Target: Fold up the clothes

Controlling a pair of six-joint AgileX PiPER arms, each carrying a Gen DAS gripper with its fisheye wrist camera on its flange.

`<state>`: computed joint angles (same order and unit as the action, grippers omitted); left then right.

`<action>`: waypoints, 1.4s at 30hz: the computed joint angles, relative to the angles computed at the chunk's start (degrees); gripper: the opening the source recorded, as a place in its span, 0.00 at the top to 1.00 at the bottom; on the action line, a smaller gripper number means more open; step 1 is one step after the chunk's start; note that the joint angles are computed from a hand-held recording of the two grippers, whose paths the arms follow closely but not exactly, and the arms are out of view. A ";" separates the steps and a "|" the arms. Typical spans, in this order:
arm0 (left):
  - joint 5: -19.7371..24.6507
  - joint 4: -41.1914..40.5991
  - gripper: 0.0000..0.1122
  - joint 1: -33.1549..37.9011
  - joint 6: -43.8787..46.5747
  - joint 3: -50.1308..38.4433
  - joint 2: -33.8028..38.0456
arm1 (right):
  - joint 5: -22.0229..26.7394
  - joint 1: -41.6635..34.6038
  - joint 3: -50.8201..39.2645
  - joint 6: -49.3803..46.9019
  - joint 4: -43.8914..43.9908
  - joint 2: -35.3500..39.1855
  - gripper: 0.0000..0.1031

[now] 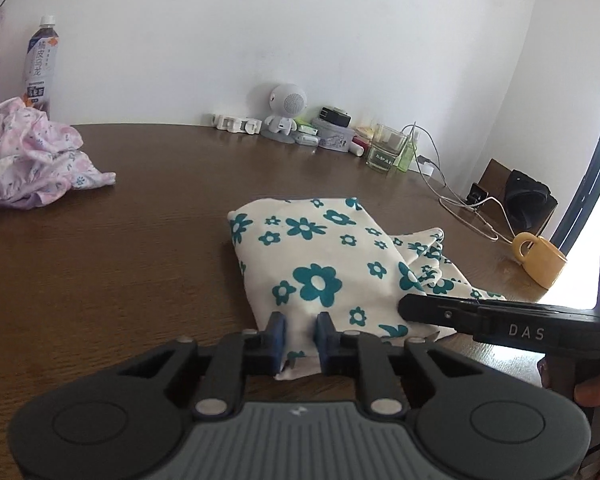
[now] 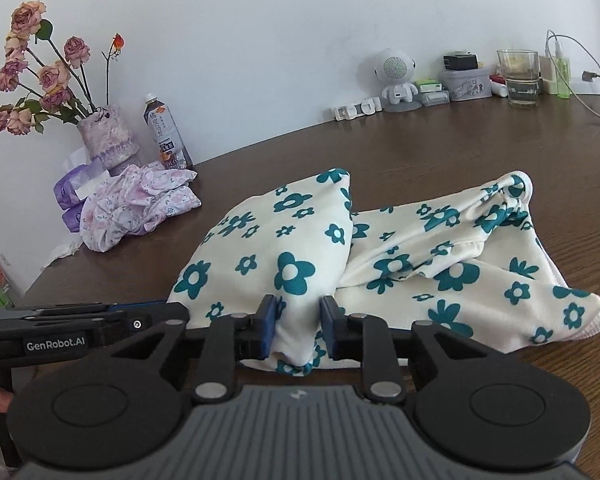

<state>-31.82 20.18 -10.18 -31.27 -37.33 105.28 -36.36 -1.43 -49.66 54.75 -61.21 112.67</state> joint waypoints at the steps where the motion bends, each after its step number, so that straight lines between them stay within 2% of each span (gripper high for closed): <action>1: -0.56 -1.09 0.72 -0.13 0.61 0.42 -0.36 | -0.24 -0.02 0.27 -0.58 0.46 -0.23 0.77; 2: -1.13 -2.23 0.64 -0.29 1.24 0.83 -0.70 | -0.82 -0.18 0.49 -1.23 0.87 -0.48 0.75; 3: -1.46 -4.35 0.50 -0.65 2.27 0.70 -0.95 | -1.29 -0.29 0.59 -1.80 1.44 -0.70 0.69; 4: -1.04 -6.67 0.45 -1.08 3.57 0.15 -1.00 | -1.52 -0.26 0.44 -2.25 2.39 -0.87 0.59; 5: 0.09 -8.53 0.46 -1.41 4.47 -0.89 -0.82 | -1.66 -0.23 0.07 -2.41 3.09 -0.93 0.57; 8: 3.26 -7.40 0.46 -0.91 1.74 -5.06 1.28 | -0.01 0.51 -3.49 0.06 2.55 0.29 0.57; 11: 4.98 -5.52 0.54 -0.35 -0.15 -8.16 3.75 | 3.12 1.83 -6.67 1.91 2.65 2.19 0.57; 13: 4.81 0.89 0.68 0.83 -6.36 -9.13 5.18 | 3.98 2.40 -7.37 1.33 3.48 3.02 0.65; 17: 3.03 4.90 0.74 1.86 -11.30 -8.91 6.07 | 4.25 3.06 -7.47 -0.72 5.08 4.15 0.70; 19: 2.92 3.17 0.79 1.40 -10.01 -8.73 6.22 | 3.84 3.08 -7.54 -0.73 5.47 4.71 0.73; 21: 2.72 -1.04 0.79 0.23 -5.62 -8.36 6.33 | 3.44 3.15 -7.52 -1.05 6.10 5.26 0.75; 24: 2.68 -2.23 0.75 0.16 -5.30 -7.98 5.82 | 3.28 3.33 -7.04 -2.70 7.29 5.15 0.75; 27: 1.80 -1.03 0.73 1.46 -6.38 -7.63 4.22 | 2.13 2.59 -6.30 -2.01 7.10 4.30 0.66; 29: 3.30 -2.89 0.68 1.56 -5.69 -8.87 3.93 | 0.87 1.64 -6.39 -0.67 6.68 3.65 0.64; 32: 6.37 1.11 0.67 1.99 -11.43 -12.44 5.72 | 2.65 2.18 -8.88 1.54 6.07 4.27 0.64; 35: 6.52 6.39 0.69 2.55 -17.65 -14.56 8.09 | 5.11 3.07 -11.85 5.57 3.46 5.92 0.64; 36: 6.52 8.13 0.72 2.74 -19.68 -15.27 8.86 | 5.94 3.48 -12.04 4.78 4.30 6.10 0.66; 40: 4.28 7.95 0.83 3.10 -19.38 -14.41 9.49 | 5.83 3.77 -12.15 3.23 5.52 6.97 0.72; 42: 4.05 5.35 0.83 2.48 -16.76 -13.96 9.47 | 5.56 3.79 -12.22 2.96 5.76 7.40 0.73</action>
<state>-27.77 25.53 -7.69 -48.02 -51.29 114.75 -30.79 2.37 -61.88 57.72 -55.45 120.07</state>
